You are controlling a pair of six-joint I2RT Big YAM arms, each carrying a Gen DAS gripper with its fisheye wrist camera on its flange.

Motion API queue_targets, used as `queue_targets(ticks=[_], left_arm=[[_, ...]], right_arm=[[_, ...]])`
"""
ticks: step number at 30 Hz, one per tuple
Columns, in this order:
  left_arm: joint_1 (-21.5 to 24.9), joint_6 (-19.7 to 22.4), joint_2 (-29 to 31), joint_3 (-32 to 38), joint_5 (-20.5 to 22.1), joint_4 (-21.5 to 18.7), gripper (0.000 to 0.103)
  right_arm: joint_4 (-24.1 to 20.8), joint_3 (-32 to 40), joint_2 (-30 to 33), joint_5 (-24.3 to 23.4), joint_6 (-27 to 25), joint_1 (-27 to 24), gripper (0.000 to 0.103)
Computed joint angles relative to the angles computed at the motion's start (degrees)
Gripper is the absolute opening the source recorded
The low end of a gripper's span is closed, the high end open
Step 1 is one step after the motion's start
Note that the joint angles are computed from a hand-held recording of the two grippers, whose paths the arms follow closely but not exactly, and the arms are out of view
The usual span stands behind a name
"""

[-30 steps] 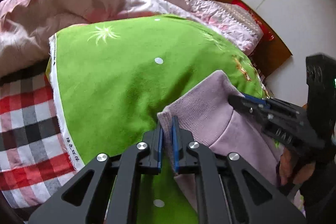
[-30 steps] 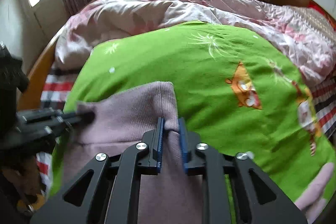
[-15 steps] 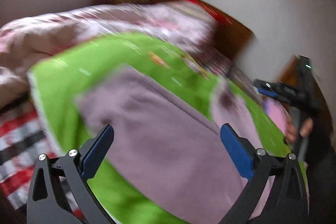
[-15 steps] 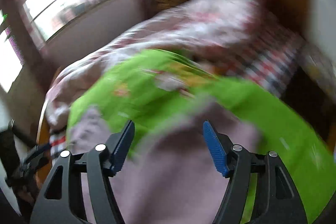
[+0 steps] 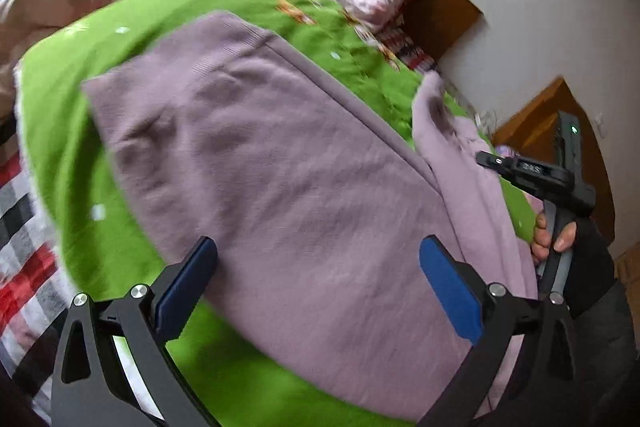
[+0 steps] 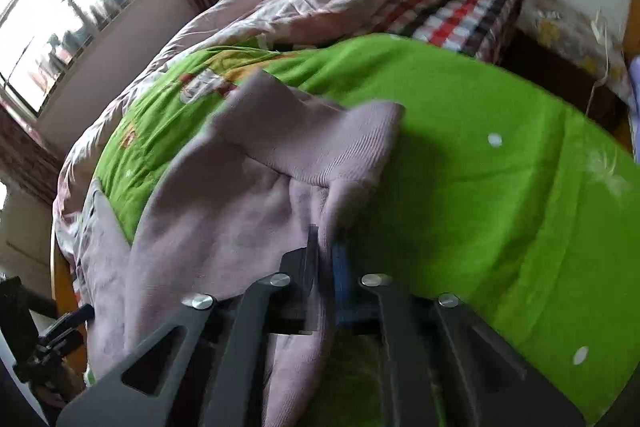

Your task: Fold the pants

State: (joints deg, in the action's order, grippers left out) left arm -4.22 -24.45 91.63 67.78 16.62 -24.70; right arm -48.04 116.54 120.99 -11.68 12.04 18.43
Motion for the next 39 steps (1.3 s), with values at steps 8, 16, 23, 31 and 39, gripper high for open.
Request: queue_targets(ticks=[8, 16, 23, 31, 39], left_arm=[[5.4, -6.9, -4.5, -5.5, -0.5, 6.2, 0.101], [10.9, -11.2, -8.7, -11.7, -1.1, 6.9, 0.101], [13.7, -11.2, -11.4, -14.8, 1.2, 8.0, 0.101], [9.8, -10.0, -7.1, -9.4, 7.5, 12.6, 0.098], [6.5, -5.8, 1.0, -0.2, 5.5, 8.2, 0.061]], right_arm=[[1.3, 6.4, -2.5, 0.0, -8.5, 9.9, 0.008], [-20.3, 30.4, 14.2, -3.3, -16.4, 21.5, 0.017], [-10.1, 19.3, 8.0, -11.6, -14.2, 18.7, 0.066], [-5.8, 14.2, 5.3, -5.4, -14.3, 12.8, 0.047], [-10.0, 22.9, 12.7, -6.7, -19.1, 11.8, 0.039]])
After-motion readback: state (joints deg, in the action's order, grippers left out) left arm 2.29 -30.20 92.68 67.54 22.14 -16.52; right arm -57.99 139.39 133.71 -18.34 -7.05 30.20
